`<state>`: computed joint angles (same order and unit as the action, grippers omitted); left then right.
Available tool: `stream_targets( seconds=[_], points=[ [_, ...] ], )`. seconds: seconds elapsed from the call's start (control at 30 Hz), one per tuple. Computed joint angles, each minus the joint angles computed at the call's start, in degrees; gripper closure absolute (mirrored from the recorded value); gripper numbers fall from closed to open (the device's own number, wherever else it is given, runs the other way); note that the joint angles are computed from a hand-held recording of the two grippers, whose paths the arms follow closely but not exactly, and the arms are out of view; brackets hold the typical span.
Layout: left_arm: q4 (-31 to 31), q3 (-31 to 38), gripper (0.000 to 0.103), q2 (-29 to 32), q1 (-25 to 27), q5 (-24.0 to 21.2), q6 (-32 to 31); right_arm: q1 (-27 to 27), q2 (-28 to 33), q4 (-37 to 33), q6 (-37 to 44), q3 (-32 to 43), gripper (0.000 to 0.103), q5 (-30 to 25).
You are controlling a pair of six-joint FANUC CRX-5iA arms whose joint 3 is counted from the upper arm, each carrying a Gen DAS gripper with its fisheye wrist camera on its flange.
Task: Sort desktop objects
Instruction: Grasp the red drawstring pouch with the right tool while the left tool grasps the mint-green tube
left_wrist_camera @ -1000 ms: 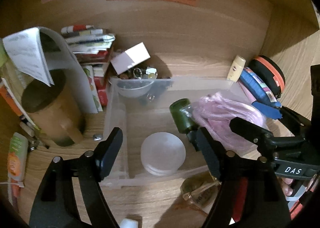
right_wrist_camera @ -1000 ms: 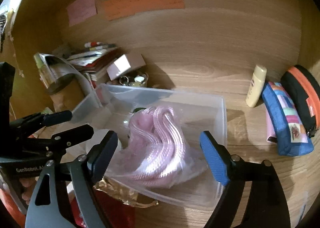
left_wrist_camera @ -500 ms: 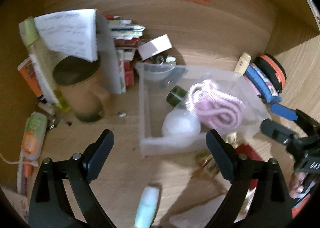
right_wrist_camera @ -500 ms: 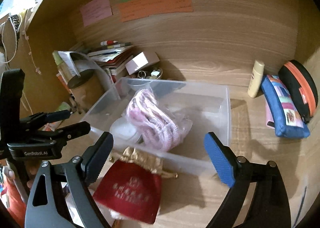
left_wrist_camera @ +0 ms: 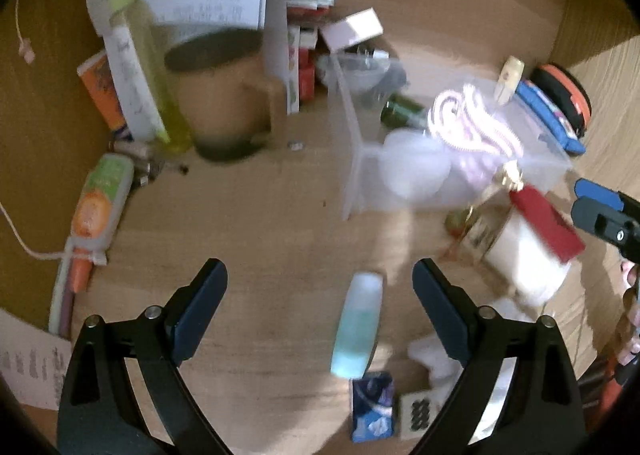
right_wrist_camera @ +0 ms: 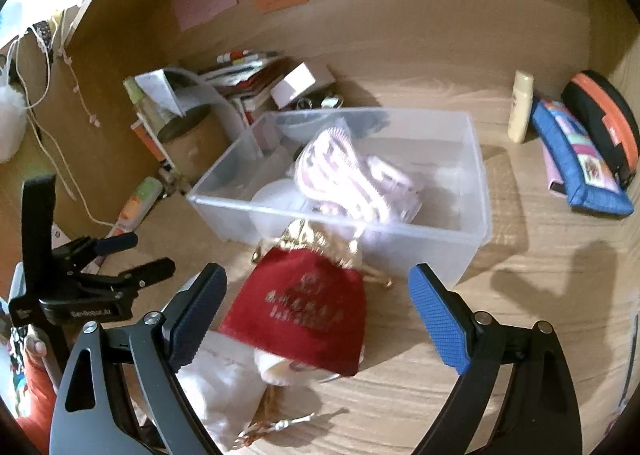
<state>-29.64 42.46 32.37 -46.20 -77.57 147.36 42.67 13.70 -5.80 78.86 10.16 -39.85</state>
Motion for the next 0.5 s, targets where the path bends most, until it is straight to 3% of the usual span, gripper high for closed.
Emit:
stream_targets(
  seconds=[0.3, 0.37, 0.5],
  points=[
    [1.2, -2.9, 0.008, -0.2, -1.0, 1.6, -0.7, 0.7, 2.8, -0.2, 0.2, 2.3, 0.015, -3.2],
    [1.5, -3.0, 0.008, 0.1, -1.0, 1.7, -0.6, 0.1, 3.4, -2.4, 1.8, 3.6, 0.032, -4.5],
    [2.2, -2.8, 0.008, 0.9, -0.7, 1.7, -0.7, 0.4, 4.1, -1.3, 1.6, 4.0, 0.051, -5.1]
  ],
)
